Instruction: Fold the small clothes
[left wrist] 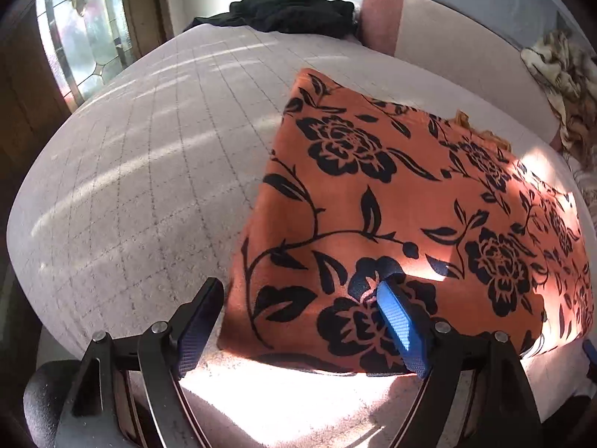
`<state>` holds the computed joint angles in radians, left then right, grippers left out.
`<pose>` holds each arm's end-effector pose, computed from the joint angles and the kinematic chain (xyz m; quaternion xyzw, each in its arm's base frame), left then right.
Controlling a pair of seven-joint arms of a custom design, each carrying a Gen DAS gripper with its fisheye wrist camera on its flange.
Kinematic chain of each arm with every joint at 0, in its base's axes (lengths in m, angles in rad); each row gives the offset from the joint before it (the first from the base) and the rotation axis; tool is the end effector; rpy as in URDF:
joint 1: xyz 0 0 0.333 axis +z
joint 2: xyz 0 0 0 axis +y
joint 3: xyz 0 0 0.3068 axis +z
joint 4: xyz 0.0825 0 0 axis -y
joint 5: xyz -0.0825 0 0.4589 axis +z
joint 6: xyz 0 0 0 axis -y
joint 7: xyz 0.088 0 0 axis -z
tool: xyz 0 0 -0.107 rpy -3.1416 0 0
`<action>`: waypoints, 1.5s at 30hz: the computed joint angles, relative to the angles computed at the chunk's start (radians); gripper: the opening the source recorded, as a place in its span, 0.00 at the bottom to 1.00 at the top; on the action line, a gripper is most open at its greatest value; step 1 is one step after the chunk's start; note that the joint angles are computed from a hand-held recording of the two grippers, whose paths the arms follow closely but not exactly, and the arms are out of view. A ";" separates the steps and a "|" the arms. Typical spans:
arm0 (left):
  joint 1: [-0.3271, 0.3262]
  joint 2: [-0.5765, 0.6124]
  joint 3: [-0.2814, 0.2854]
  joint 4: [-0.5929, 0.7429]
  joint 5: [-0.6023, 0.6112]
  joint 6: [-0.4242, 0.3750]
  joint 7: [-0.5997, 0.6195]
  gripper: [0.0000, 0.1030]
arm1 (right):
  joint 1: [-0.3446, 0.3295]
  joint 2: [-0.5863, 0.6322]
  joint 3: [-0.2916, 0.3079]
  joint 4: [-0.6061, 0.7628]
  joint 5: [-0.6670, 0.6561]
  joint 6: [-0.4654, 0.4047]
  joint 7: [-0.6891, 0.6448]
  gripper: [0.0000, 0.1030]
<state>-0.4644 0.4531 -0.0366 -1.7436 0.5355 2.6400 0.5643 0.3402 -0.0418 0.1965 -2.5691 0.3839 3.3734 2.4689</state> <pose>0.6545 -0.3706 0.3093 -0.7130 0.6465 -0.2080 0.1746 0.4797 0.2370 0.3058 -0.3562 0.8422 0.0050 0.4047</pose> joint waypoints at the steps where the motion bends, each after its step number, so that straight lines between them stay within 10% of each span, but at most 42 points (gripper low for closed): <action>1: -0.014 -0.011 0.014 -0.005 0.024 0.001 -0.027 0.83 | -0.001 -0.013 0.012 -0.021 0.020 0.048 0.011 0.95; 3: -0.043 -0.025 0.042 -0.011 0.104 0.027 -0.088 0.83 | 0.011 -0.025 0.029 -0.050 0.079 0.123 0.012 0.95; 7: -0.037 0.016 -0.002 0.058 0.119 0.033 -0.037 0.83 | 0.041 0.043 -0.095 -0.053 -0.339 0.195 0.443 0.95; 11: -0.074 0.099 -0.012 0.180 0.099 0.009 0.051 0.83 | 0.030 0.117 -0.089 0.024 -0.354 0.215 0.441 0.95; 18: -0.124 0.182 -0.002 0.313 0.042 -0.044 0.153 0.83 | 0.124 0.165 -0.137 0.112 0.006 0.164 0.184 0.67; 22: -0.141 0.193 0.014 0.331 0.035 -0.063 0.155 0.83 | 0.115 0.188 -0.147 0.140 -0.002 0.134 0.145 0.61; 29: -0.135 0.231 0.011 0.375 -0.003 -0.090 0.187 0.83 | 0.196 0.184 -0.184 0.165 0.190 0.127 -0.089 0.58; 45: -0.142 0.298 0.013 0.442 -0.039 -0.122 0.274 0.86 | 0.197 0.209 -0.191 0.185 0.191 0.125 -0.108 0.60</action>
<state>-0.6065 0.7509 -0.0236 -1.3019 0.4964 2.5179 0.8378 0.5374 0.1669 0.0059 -2.3842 0.5749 3.4984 2.3611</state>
